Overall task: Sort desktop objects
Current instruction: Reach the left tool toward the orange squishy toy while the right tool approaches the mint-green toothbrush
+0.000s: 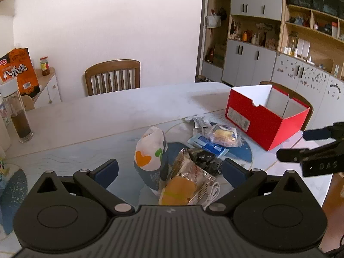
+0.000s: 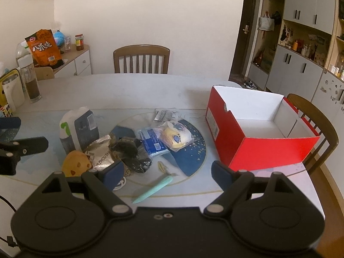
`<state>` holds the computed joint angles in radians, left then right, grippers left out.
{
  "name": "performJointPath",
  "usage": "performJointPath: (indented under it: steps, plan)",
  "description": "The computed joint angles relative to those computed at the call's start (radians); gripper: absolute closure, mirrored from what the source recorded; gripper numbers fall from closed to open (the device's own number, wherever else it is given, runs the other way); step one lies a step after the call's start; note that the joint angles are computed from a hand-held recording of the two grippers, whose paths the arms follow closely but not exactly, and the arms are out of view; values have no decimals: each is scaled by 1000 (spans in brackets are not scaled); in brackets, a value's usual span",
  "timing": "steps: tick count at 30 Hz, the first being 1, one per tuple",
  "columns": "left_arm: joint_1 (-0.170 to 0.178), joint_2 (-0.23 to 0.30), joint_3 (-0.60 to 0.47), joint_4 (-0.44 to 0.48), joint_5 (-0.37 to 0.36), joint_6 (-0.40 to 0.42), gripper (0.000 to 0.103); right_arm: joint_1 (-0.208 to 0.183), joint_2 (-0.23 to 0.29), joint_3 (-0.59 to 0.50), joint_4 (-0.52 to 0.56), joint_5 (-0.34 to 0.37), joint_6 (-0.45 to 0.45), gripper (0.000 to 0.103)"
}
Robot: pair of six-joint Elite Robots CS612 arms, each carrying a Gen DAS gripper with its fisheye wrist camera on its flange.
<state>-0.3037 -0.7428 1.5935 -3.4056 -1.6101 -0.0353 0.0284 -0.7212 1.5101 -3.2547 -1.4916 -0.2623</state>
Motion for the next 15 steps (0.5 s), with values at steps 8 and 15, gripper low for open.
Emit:
performJointPath:
  steps: [8, 15]
  plan:
    - [3, 4, -2, -3, -9, -23, 0, 4, 17, -7, -16, -8, -21, 15]
    - [2, 11, -3, -13, -2, -27, 0, 6, 27, -11, -25, -10, -22, 15]
